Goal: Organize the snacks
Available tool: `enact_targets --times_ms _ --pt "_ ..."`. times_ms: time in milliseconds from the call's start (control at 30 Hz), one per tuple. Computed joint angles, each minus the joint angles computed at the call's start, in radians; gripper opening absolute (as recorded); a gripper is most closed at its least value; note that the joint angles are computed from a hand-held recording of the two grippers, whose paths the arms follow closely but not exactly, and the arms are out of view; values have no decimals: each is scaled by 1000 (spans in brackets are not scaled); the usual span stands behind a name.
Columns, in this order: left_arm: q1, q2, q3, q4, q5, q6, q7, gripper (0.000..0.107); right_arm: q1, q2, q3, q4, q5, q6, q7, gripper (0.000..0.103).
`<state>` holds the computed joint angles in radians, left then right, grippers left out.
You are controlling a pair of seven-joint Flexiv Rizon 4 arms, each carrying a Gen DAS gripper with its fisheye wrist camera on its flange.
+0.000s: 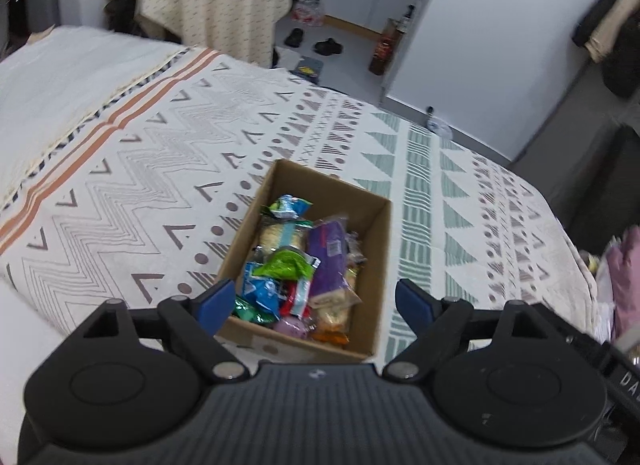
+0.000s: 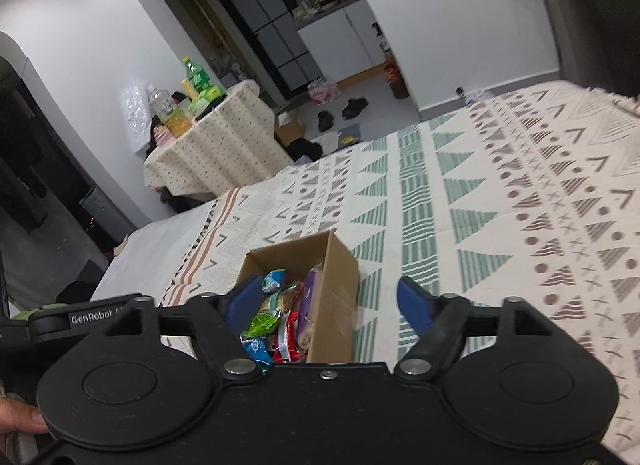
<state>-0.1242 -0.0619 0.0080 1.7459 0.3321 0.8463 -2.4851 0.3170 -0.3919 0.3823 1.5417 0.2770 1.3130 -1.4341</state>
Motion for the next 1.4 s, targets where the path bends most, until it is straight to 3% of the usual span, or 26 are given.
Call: enact_targets --times_ms 167,267,367,467,833,967,1300,1400 --pt "-15 36 -13 27 -3 15 3 87 6 70 -25 72 -9 24 29 88" --pt "-18 58 -23 41 -4 19 15 94 14 109 -46 120 -29 45 58 99" --pt "-20 83 -34 50 19 9 11 96 20 146 -61 164 -55 58 88 103" --pt "-16 105 -39 73 -1 26 29 103 29 182 -77 206 -83 72 122 103" --pt "-7 184 -63 148 -48 76 149 103 58 287 -132 342 -234 102 287 103" --pt "-3 208 -67 180 -79 95 198 103 71 321 -157 394 -353 104 397 103" --pt "20 284 -86 248 -79 116 287 103 55 401 -156 503 -584 112 609 103" --pt "20 308 -83 274 -92 136 322 103 53 421 -146 521 -600 119 614 103"
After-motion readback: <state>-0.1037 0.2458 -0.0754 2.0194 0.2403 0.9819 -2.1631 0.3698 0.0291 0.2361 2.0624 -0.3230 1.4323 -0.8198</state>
